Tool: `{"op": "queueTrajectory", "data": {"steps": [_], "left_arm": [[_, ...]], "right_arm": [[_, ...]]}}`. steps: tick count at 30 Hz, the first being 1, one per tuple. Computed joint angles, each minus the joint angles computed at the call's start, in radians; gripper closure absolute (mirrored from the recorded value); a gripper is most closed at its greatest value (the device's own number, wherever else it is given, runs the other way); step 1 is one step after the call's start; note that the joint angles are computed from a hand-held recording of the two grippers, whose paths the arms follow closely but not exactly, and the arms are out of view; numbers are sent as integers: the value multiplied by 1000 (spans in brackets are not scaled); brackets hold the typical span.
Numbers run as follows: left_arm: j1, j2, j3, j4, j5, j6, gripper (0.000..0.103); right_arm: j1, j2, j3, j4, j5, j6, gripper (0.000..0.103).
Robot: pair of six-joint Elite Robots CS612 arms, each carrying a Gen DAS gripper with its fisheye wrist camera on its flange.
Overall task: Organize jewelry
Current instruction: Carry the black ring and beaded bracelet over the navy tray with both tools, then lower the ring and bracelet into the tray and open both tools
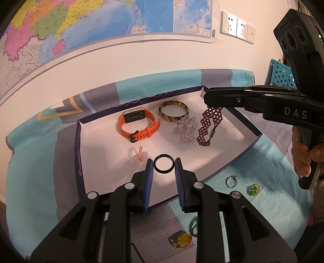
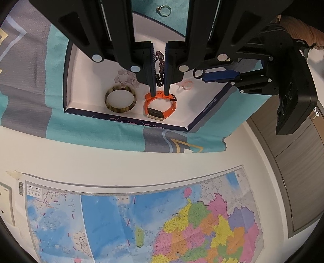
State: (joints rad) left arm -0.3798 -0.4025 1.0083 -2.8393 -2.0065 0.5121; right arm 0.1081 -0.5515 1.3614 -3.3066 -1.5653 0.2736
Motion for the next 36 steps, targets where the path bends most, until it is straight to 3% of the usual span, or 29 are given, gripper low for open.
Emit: {"op": "queueTrajectory", "data": {"steps": [36], "left_arm": [[-8, 27, -53, 64, 51, 3, 81]], "right_arm": [[-8, 39, -60, 84, -16, 12, 97]]}}
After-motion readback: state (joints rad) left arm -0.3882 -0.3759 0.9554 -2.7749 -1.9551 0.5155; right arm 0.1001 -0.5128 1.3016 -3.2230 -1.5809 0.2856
